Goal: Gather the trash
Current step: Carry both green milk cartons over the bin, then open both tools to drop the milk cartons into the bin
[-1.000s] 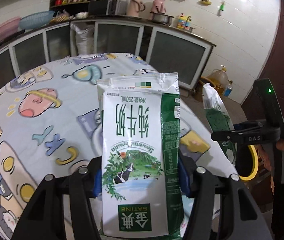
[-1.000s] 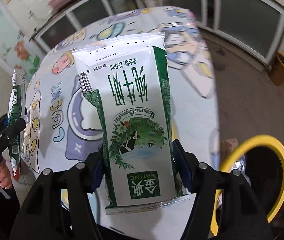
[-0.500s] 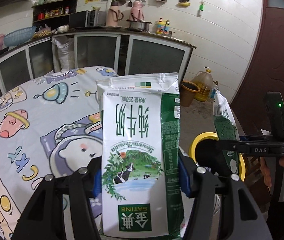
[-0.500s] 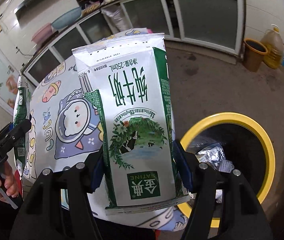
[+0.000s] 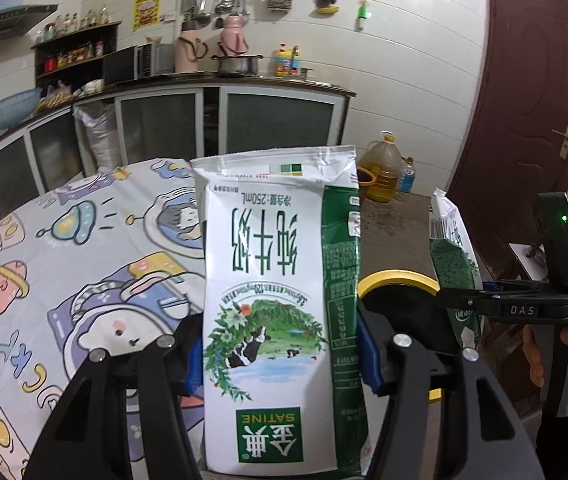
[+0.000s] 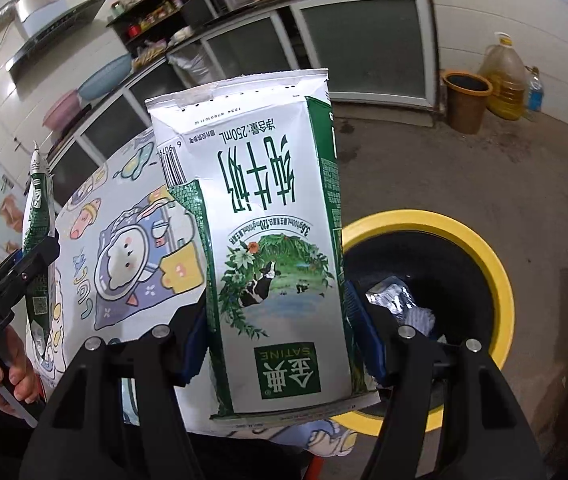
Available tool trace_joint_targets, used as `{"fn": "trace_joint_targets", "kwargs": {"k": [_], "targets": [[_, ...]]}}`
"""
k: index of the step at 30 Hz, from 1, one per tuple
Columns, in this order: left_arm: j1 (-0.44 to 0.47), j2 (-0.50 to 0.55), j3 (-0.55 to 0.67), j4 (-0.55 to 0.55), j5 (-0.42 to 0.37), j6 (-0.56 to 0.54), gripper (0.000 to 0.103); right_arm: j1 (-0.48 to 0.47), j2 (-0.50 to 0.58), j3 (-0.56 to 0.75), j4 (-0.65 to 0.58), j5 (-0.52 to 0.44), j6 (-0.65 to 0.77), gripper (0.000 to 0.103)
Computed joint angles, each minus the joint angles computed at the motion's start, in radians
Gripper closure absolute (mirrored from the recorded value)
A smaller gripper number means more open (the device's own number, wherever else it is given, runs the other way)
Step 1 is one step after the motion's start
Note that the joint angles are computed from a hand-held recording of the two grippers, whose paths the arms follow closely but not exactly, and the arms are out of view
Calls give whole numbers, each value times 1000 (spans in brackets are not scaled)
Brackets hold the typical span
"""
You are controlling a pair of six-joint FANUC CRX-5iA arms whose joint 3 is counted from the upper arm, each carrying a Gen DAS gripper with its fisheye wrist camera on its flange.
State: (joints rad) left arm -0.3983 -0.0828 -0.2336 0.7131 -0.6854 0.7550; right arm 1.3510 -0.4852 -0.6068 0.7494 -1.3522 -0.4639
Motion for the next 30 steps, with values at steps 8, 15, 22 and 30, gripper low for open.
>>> {"fn": "trace_joint_targets", "kwargs": {"k": [8,15,22,30], "targets": [[-76,28,12,-2,32,-22,48,96,-98,-86,-4,-117,-155,43],[-133,71,47,-34,33,-8,48,155,-155,-145,-35,-178,-255,43],[-187,136,101,-85,27,32,47,151,-185,-195,-86,-173,-322,43],[-244,265,192,-128,-7,109,47,48,-172,-225,-157,-89,-324,47]]}}
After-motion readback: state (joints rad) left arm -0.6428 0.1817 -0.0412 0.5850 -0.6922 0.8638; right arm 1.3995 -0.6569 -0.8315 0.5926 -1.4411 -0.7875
